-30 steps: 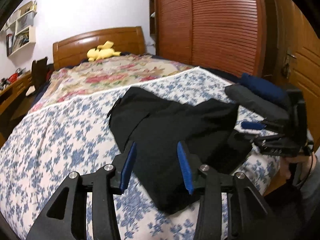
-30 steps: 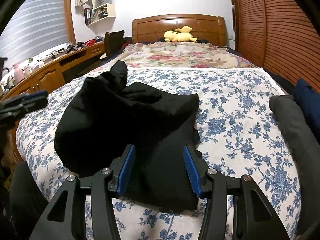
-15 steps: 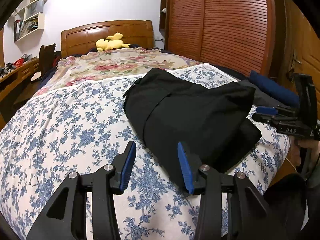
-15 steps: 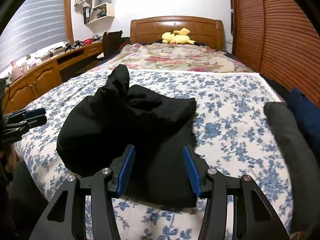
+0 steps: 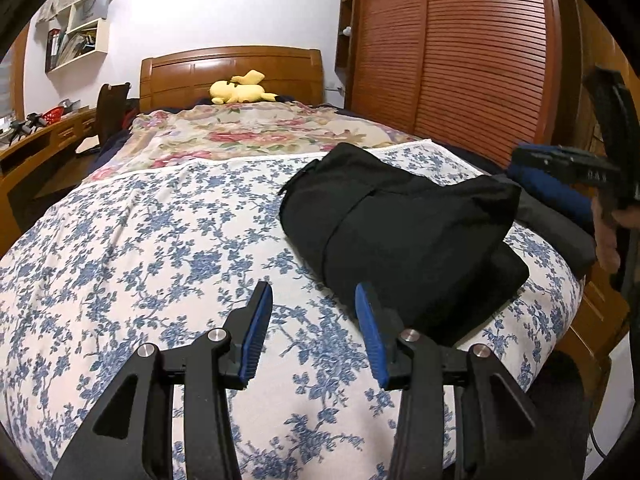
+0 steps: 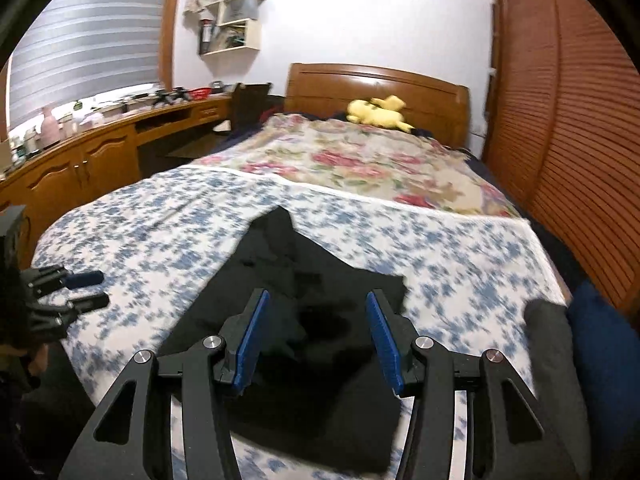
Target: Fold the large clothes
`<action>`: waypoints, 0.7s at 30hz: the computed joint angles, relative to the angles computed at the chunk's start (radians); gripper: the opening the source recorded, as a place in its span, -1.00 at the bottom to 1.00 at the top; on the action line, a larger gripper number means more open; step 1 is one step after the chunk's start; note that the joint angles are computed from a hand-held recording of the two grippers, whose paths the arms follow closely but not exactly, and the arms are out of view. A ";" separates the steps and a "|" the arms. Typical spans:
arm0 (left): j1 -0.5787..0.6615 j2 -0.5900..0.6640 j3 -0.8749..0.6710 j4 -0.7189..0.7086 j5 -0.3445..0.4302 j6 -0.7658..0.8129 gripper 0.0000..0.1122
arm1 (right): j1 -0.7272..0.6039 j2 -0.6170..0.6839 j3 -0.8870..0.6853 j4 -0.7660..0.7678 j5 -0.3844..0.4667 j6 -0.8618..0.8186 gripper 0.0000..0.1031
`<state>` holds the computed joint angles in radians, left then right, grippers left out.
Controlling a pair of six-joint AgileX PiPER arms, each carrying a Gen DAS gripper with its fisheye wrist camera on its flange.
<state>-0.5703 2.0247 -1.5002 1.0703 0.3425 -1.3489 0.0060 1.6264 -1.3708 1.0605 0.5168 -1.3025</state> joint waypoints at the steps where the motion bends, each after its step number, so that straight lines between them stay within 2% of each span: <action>1: 0.002 -0.007 0.013 0.019 -0.003 -0.021 -0.21 | 0.022 0.007 -0.013 -0.011 -0.003 0.009 0.01; 4: 0.006 -0.026 0.051 0.080 -0.012 -0.089 -0.21 | 0.093 0.029 -0.046 -0.100 -0.050 0.083 0.03; 6: 0.011 -0.037 0.075 0.119 -0.021 -0.135 -0.21 | 0.115 0.059 -0.086 -0.157 -0.045 0.136 0.15; 9: 0.016 -0.054 0.111 0.177 -0.029 -0.204 -0.21 | 0.138 0.117 -0.161 -0.271 -0.032 0.248 0.20; 16: 0.030 -0.079 0.171 0.270 -0.042 -0.315 -0.21 | 0.136 0.269 -0.386 -0.553 0.115 0.547 0.21; 21: 0.035 -0.078 0.178 0.276 -0.052 -0.327 -0.21 | 0.105 0.376 -0.551 -0.535 0.275 0.619 0.21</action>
